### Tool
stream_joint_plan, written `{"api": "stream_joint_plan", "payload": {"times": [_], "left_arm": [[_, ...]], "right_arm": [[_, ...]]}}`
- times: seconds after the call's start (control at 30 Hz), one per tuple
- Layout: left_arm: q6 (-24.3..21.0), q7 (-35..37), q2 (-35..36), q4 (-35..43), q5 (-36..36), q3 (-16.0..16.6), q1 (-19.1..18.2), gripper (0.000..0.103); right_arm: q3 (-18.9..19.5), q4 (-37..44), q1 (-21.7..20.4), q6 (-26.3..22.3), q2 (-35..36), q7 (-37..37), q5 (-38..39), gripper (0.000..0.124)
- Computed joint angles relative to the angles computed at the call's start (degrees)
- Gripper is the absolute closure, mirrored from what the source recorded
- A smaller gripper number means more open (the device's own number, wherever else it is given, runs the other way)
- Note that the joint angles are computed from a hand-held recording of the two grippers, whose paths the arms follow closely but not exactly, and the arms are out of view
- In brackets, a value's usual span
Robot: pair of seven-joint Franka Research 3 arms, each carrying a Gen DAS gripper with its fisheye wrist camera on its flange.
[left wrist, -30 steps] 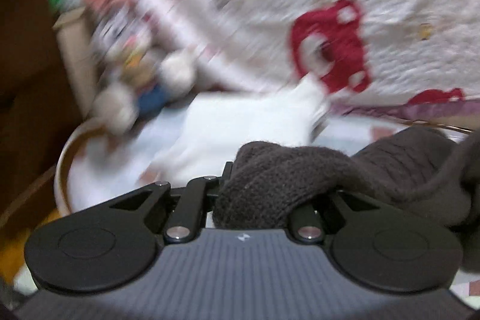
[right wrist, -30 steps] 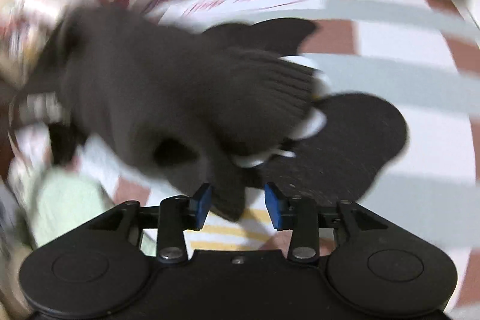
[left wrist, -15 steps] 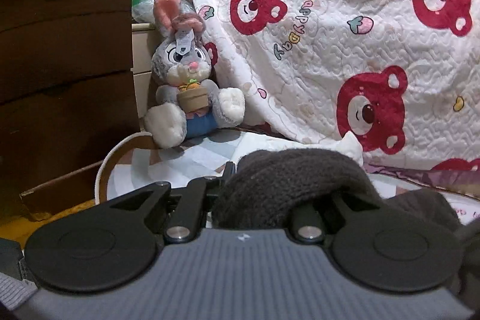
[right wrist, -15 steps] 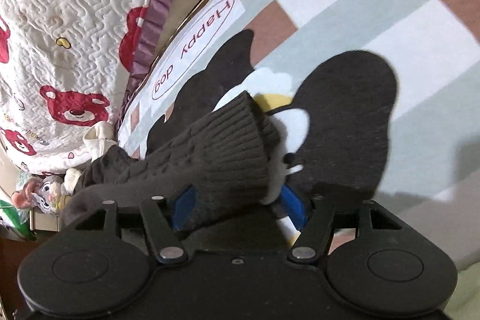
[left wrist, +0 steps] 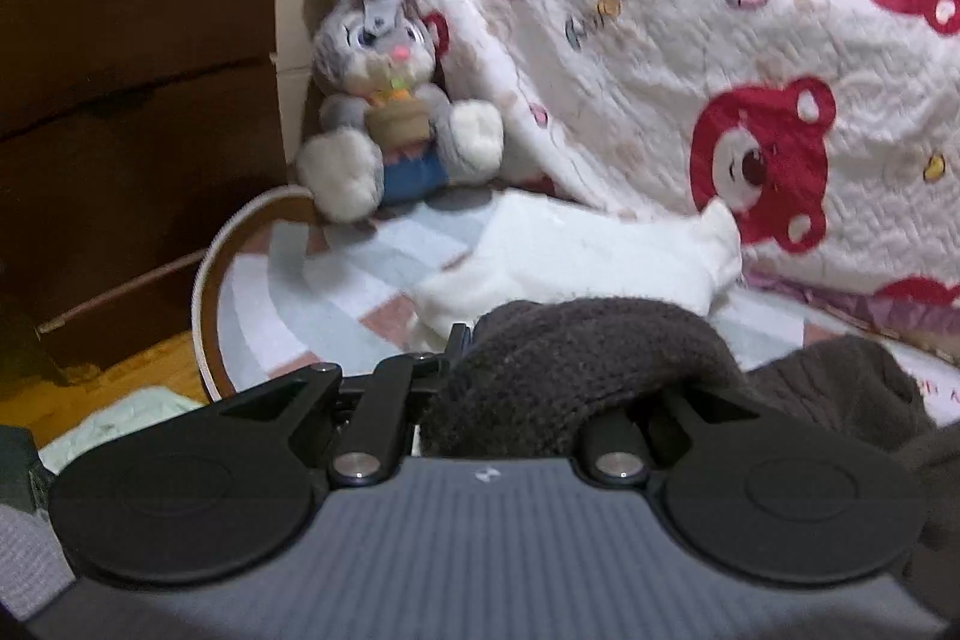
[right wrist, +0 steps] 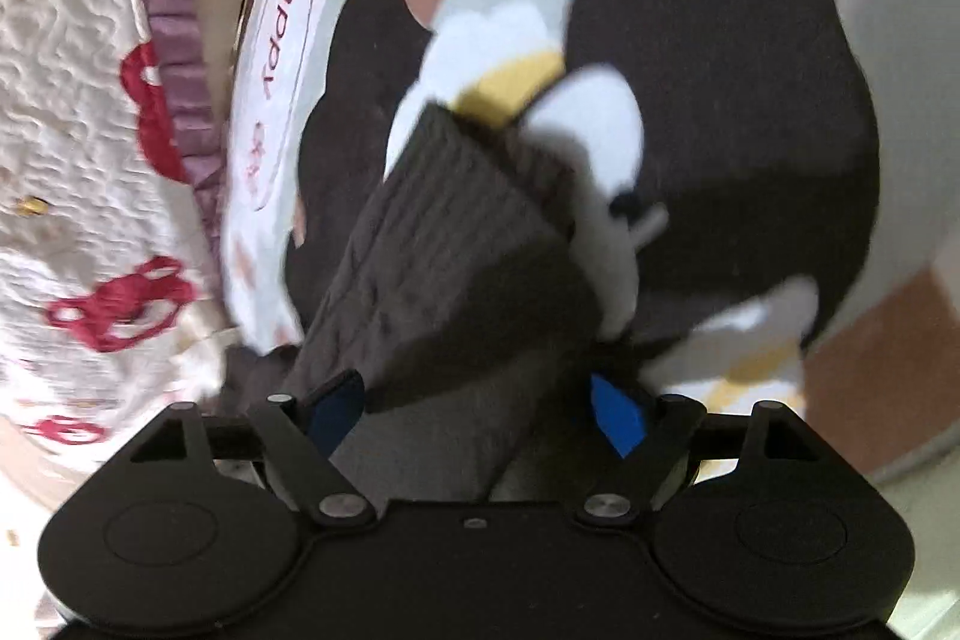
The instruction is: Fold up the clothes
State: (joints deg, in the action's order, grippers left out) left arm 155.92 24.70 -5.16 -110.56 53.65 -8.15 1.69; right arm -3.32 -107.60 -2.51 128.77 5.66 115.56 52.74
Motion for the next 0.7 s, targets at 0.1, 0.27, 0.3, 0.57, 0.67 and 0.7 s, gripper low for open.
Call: {"api": "stream_joint_plan", "payload": {"times": [0.1,0.27,0.3,0.57,0.67,0.7], "left_arm": [[0.3,-1.1,-0.59,-0.43,1.67,-0.26,0.1,0.09],[0.28,0.6,-0.43,-0.27,1.08,-0.27,-0.15,0.09],[0.51,2.67,-0.13,-0.09,-0.57,-0.12,-0.41,0.09],[4.83,18.08,3.62,5.11,-17.7,0.27,-3.07,0.091],[8.56,12.4,6.63,10.85,-10.7,-0.01,-3.98,0.091],[9.46,10.26,7.74,13.15,-7.62,0.13,-4.64,0.091]], "right_arm": [[0.05,3.83,0.56,-0.96,2.43,2.16,-6.2,0.038],[1.11,4.8,1.8,1.94,2.17,-4.29,-12.29,0.099],[1.28,4.64,2.1,2.96,1.73,-6.47,-13.21,0.101],[0.12,9.67,2.82,13.42,0.98,-14.42,-22.52,0.107],[-1.22,14.86,2.07,15.79,2.29,-12.81,-28.35,0.108],[-1.7,16.93,1.76,16.49,2.9,-12.2,-30.49,0.108]]}}
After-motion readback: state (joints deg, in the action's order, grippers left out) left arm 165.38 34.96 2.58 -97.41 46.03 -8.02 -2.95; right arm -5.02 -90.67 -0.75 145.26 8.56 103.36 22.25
